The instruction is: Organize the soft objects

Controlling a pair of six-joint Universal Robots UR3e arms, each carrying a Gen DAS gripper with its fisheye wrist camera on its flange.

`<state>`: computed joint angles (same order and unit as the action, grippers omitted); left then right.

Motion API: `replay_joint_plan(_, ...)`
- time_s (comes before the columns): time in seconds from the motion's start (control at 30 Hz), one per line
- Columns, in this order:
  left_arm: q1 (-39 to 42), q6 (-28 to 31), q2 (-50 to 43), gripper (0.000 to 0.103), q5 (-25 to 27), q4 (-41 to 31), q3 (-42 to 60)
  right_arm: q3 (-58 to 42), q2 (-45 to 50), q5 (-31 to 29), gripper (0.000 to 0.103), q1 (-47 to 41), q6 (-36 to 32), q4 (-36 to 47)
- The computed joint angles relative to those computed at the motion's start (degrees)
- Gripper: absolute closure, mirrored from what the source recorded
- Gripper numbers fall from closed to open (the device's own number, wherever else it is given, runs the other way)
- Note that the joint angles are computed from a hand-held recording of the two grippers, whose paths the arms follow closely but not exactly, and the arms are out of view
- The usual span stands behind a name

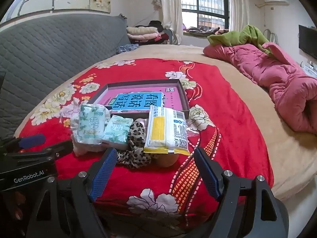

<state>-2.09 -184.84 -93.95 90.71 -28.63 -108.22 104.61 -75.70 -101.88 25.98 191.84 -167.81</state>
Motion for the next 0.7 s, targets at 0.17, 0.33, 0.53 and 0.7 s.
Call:
replay_joint_plan(0.17, 0.0, -0.6, 0.0, 0.026, 0.0, 0.3, -0.3, 0.3, 0.2, -0.4, 0.022, 0.5, -0.8, -1.4)
replay_joint_plan(0.33, 0.3, -0.8, 0.1, 0.026, -0.5, 0.2, -0.5, 0.1, 0.1, -0.7, 0.022, 0.7, -1.0, -1.3)
replay_joint_plan(0.53, 0.6, -0.8, 0.2, 0.026, -0.9, 0.2, -0.7, -0.2, 0.0, 0.0, 0.022, 0.3, -0.2, -0.3)
replay_joint_plan(0.7, 0.3, -1.0, 0.1, 0.026, -0.7, 0.2, -0.7, 0.3, -0.1, 0.6, 0.022, -0.2, 0.0, -0.2)
